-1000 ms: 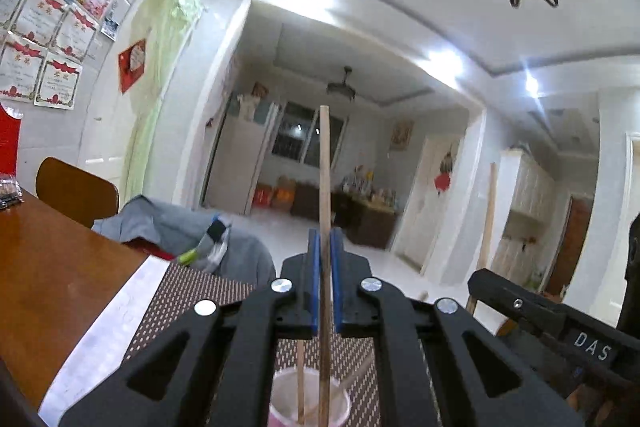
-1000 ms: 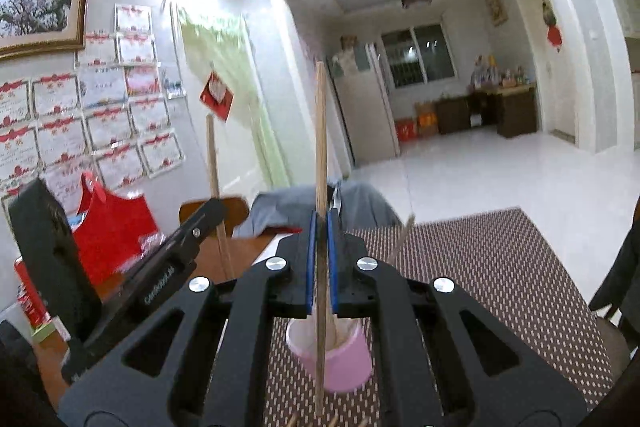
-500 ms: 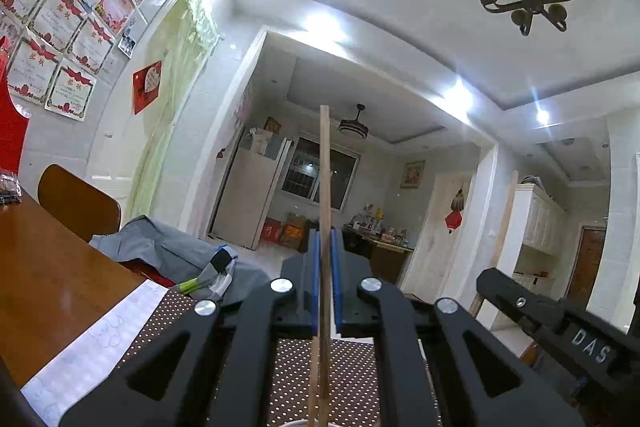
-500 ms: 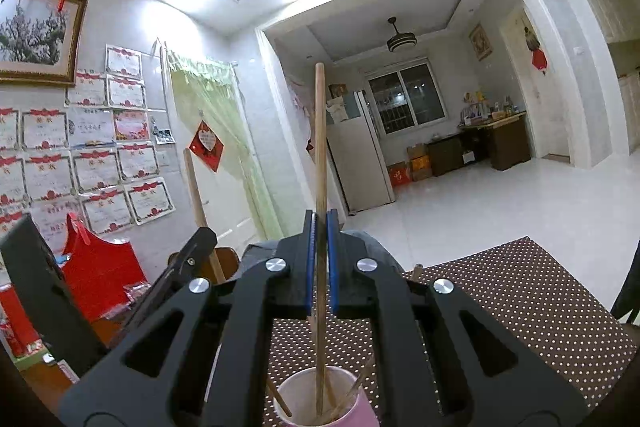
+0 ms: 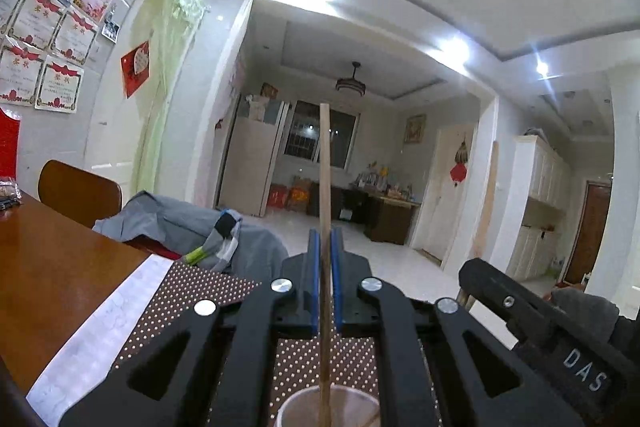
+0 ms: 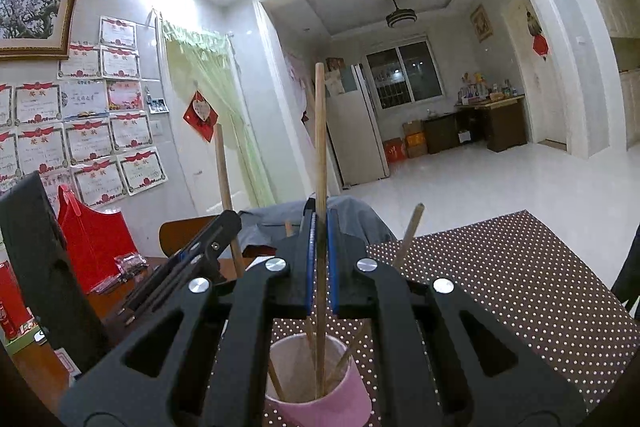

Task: Organize utensils
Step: 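Insert the held sticks into the pink cup and open both grippers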

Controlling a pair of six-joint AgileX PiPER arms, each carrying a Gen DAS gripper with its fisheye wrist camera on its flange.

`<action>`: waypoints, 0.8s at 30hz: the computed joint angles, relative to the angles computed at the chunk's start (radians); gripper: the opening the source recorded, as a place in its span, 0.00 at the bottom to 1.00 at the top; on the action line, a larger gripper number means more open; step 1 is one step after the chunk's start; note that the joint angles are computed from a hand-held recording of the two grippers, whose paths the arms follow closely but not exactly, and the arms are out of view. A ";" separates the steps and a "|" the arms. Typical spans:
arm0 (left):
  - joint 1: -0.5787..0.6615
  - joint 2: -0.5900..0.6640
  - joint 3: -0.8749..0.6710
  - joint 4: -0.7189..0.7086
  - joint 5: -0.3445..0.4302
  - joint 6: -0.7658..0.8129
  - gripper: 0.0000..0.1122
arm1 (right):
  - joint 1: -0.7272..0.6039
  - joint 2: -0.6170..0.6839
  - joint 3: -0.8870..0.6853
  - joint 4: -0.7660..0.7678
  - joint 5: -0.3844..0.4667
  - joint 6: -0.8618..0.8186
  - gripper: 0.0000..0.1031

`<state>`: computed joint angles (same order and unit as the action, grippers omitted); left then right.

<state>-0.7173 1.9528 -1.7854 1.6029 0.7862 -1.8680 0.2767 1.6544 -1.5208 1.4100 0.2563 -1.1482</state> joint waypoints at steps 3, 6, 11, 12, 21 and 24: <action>-0.008 -0.011 0.004 -0.047 0.010 0.039 0.07 | -0.003 -0.011 0.015 -0.060 0.002 0.055 0.06; -0.022 -0.018 -0.003 -0.099 0.039 0.100 0.24 | -0.004 -0.018 0.027 -0.117 0.003 0.118 0.06; -0.049 -0.037 0.002 -0.129 0.088 0.148 0.25 | -0.005 -0.032 0.039 -0.224 0.002 0.222 0.06; -0.054 -0.040 0.001 -0.137 0.099 0.161 0.26 | -0.004 -0.033 0.038 -0.253 0.001 0.250 0.06; -0.112 -0.098 0.038 -0.166 0.199 0.235 0.28 | -0.006 -0.071 0.058 -0.404 0.026 0.404 0.07; -0.128 -0.124 0.057 -0.173 0.224 0.244 0.28 | -0.004 -0.093 0.070 -0.455 0.033 0.453 0.08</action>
<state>-0.8456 1.8292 -1.7285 1.4303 1.0103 -1.6245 0.2730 1.5614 -1.4510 0.9553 0.2897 -0.6956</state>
